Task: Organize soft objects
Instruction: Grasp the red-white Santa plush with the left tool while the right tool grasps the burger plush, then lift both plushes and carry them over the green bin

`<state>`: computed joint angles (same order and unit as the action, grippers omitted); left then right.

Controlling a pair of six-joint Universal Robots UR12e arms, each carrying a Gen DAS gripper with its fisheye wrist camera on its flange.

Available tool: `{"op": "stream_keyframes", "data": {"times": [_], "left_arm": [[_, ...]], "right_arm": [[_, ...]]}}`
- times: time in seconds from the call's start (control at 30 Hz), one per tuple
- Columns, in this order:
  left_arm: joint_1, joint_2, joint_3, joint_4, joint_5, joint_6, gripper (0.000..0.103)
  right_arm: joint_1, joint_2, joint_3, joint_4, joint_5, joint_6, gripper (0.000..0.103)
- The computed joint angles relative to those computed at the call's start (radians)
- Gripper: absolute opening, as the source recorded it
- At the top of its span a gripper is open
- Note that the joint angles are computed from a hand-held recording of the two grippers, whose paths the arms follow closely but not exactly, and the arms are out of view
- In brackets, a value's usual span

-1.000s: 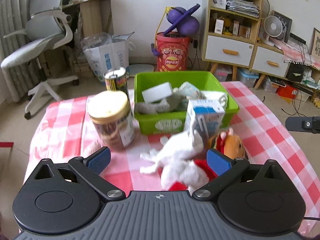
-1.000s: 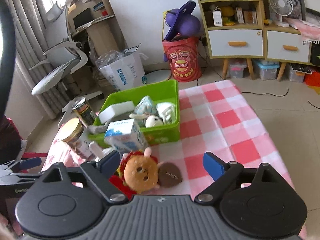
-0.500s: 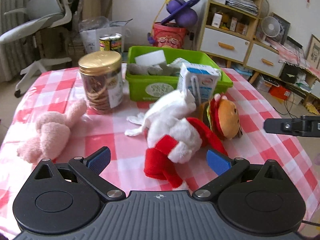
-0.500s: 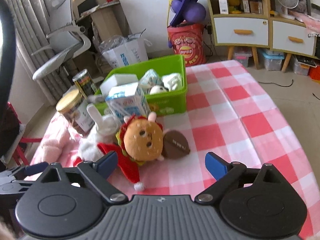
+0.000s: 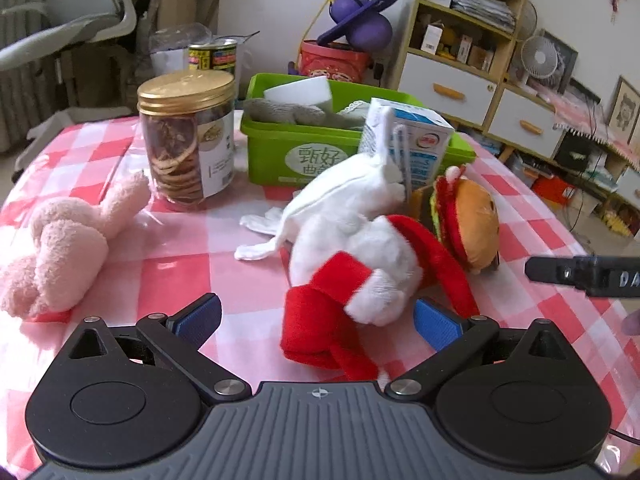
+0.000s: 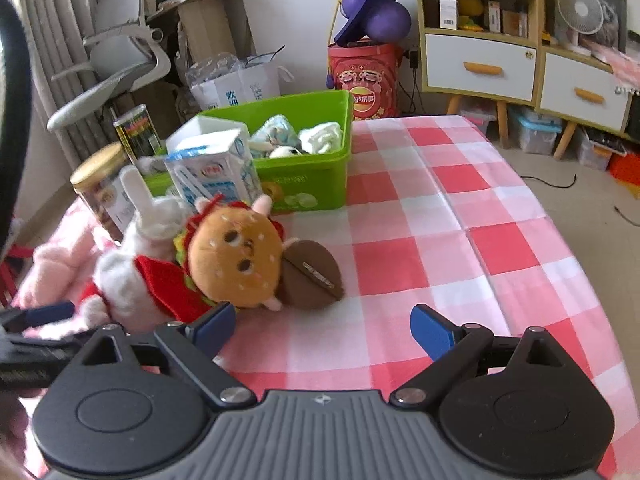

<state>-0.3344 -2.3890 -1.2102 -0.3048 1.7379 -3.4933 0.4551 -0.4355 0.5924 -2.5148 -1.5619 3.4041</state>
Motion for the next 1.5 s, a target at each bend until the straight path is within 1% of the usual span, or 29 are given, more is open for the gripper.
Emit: {"op": "stream_keyframes", "data": {"times": [0.1, 0.23, 0.3, 0.33, 0.37, 0.43, 0.47, 0.5, 0.57, 0.63, 0.8, 0.87, 1.03, 1.07, 1.1, 1.13, 1.17, 1.37, 1.5], "left_arm": [[0.008, 0.003, -0.019, 0.044, -0.027, -0.027, 0.098], [0.012, 0.000, -0.028, 0.117, -0.072, -0.039, 0.096], [0.012, -0.004, -0.024, 0.141, -0.089, -0.037, 0.093], [0.011, -0.007, -0.021, 0.150, -0.096, -0.033, 0.090], [0.010, -0.010, -0.017, 0.153, -0.100, -0.029, 0.086], [0.009, -0.015, -0.008, 0.151, -0.105, -0.027, 0.082], [0.008, -0.017, -0.005, 0.149, -0.103, -0.028, 0.081], [0.006, -0.020, -0.001, 0.148, -0.094, -0.029, 0.080], [0.004, -0.023, 0.003, 0.149, -0.083, -0.037, 0.074], [0.005, -0.024, 0.006, 0.146, -0.075, -0.054, 0.070], [0.007, -0.027, 0.014, 0.120, -0.065, -0.080, 0.068], [0.006, -0.030, 0.019, 0.113, -0.056, -0.088, 0.067], [0.008, -0.032, 0.023, 0.107, -0.056, -0.107, 0.067], [0.007, -0.032, 0.023, 0.106, -0.053, -0.107, 0.066], [0.007, -0.031, 0.022, 0.104, -0.052, -0.108, 0.065], [0.007, -0.031, 0.023, 0.101, -0.051, -0.109, 0.063], [0.007, -0.030, 0.023, 0.099, -0.050, -0.109, 0.061], [0.009, -0.023, 0.020, 0.089, -0.062, -0.117, 0.051], [0.013, -0.014, 0.014, 0.081, -0.077, -0.122, 0.049]], "right_arm": [[-0.002, 0.003, 0.002, -0.007, -0.004, -0.011, 0.080], [-0.004, 0.004, 0.011, -0.075, 0.027, 0.024, 0.080], [-0.003, 0.010, 0.006, -0.111, 0.044, 0.029, 0.080], [-0.001, 0.014, 0.000, -0.123, 0.051, 0.026, 0.078], [0.001, 0.018, -0.007, -0.133, 0.057, 0.020, 0.074], [0.004, 0.030, -0.026, -0.142, 0.080, 0.005, 0.068], [0.006, 0.037, -0.038, -0.140, 0.095, 0.000, 0.064], [0.007, 0.045, -0.053, -0.135, 0.109, -0.002, 0.062], [0.011, 0.064, -0.091, -0.112, 0.127, -0.003, 0.054], [0.015, 0.085, -0.131, -0.086, 0.128, -0.002, 0.050], [0.022, 0.142, -0.239, -0.011, 0.102, 0.039, 0.050], [0.023, 0.156, -0.264, 0.001, 0.092, 0.057, 0.050], [0.023, 0.195, -0.338, 0.046, 0.092, 0.106, 0.050], [0.023, 0.199, -0.346, 0.054, 0.091, 0.111, 0.048], [0.023, 0.202, -0.351, 0.060, 0.090, 0.115, 0.045], [0.022, 0.205, -0.355, 0.064, 0.090, 0.120, 0.038], [0.021, 0.208, -0.362, 0.071, 0.092, 0.124, 0.035], [0.014, 0.176, -0.299, 0.025, 0.121, 0.158, 0.029], [0.006, 0.156, -0.263, -0.005, 0.165, 0.196, 0.028]]}}
